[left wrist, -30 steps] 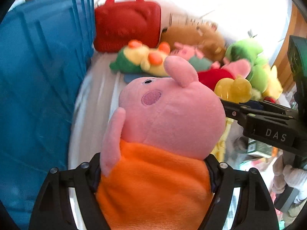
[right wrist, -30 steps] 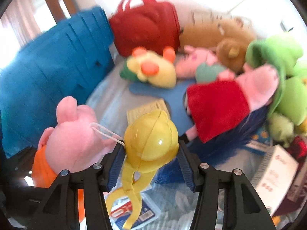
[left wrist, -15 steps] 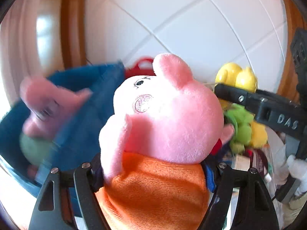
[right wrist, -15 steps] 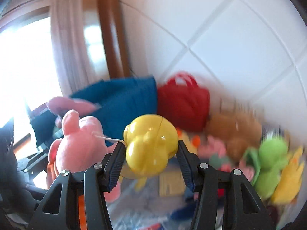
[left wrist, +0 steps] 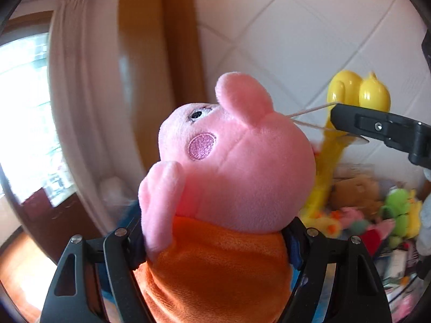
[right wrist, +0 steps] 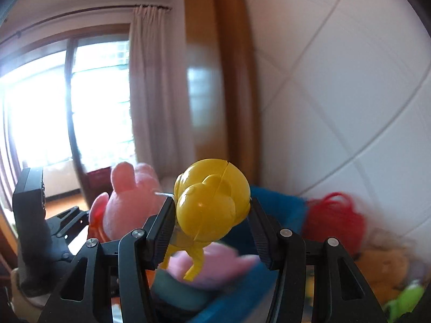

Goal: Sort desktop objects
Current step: 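Carry the pig plush and yellow toy into the blue crate and release both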

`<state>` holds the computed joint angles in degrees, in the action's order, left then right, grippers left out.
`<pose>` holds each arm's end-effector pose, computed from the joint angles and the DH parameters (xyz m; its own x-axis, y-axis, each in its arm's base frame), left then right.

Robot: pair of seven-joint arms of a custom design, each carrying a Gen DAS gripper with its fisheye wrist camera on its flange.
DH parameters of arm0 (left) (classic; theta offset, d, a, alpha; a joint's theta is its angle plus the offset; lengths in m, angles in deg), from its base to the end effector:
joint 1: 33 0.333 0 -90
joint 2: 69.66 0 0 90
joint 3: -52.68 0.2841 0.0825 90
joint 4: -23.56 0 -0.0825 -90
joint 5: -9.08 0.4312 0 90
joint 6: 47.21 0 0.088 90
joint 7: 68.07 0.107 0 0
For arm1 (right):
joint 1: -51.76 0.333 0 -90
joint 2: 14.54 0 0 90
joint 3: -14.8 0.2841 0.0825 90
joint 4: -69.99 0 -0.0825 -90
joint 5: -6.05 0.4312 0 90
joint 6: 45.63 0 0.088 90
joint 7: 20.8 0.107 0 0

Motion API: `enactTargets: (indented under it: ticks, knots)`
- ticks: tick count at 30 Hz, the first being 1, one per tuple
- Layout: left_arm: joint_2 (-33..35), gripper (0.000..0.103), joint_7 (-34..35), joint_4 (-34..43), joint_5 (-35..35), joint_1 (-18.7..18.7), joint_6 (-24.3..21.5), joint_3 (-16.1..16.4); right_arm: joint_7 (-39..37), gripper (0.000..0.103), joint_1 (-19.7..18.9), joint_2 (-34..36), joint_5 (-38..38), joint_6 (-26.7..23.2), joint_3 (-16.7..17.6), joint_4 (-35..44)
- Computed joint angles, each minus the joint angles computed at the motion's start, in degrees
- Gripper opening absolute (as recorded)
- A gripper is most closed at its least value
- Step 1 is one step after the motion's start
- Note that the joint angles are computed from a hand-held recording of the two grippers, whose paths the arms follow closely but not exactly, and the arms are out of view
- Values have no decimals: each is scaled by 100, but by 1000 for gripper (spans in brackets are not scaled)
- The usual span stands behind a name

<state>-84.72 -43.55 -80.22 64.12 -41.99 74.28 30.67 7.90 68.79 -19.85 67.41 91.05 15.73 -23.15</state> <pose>0.4960 -0.2872 0.6893 0.3581 -0.9252 -0.1255 -0.4323 -0.0452 -0.9006 0.5889 0.2001 0.7230 0.8199 -0.5652 -0.0915 -0.2439 -0.2002 -0.9489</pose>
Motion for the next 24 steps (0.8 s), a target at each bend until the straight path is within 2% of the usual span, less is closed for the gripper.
enactTargets:
  ticks: [4, 7, 9, 12, 15, 16, 17, 18, 19, 22, 24]
  knots:
    - [-547, 77, 286, -858, -554, 249, 293, 436, 854, 48, 258, 735, -550, 159, 406, 616]
    - [-694, 77, 606, -1347, -1083, 478, 556, 683, 1675, 47, 422, 1437, -1459, 137, 689, 1189]
    - [-766, 77, 756, -1577, -1308, 605, 774, 740, 2329, 47, 578, 1965, -2301, 146, 796, 1608]
    - [-835, 79, 971, -1813, -1570, 777, 1059, 742, 3225, 47, 770, 2733, -3312, -211, 815, 2347]
    - [-943, 96, 1121, -2018, -1688, 934, 1215, 618, 3745, 50, 866, 3035, -4024, -351, 800, 2603]
    - [-940, 103, 1124, -2033, -1669, 993, 1235, 553, 3891, 60, 889, 3084, -4227, -329, 797, 2620]
    - [-904, 103, 1084, -1980, -1667, 1030, 1204, 468, 3990, 73, 877, 3043, -4345, -310, 828, 2556]
    - [-886, 103, 1069, -1977, -1694, 1050, 1226, 445, 4027, 81, 816, 2956, -4360, -207, 893, 2405]
    - [-875, 103, 1042, -1981, -1726, 1065, 1263, 432, 4048, 92, 751, 2870, -4347, -84, 954, 2245]
    - [-859, 103, 875, -1920, -1711, 1095, 1304, 319, 4075, 102, 614, 2410, -4325, 418, 1046, 1568]
    - [-951, 103, 729, -1967, -1687, 1091, 1398, 279, 4031, 103, 522, 2195, -4246, 649, 1085, 1271]
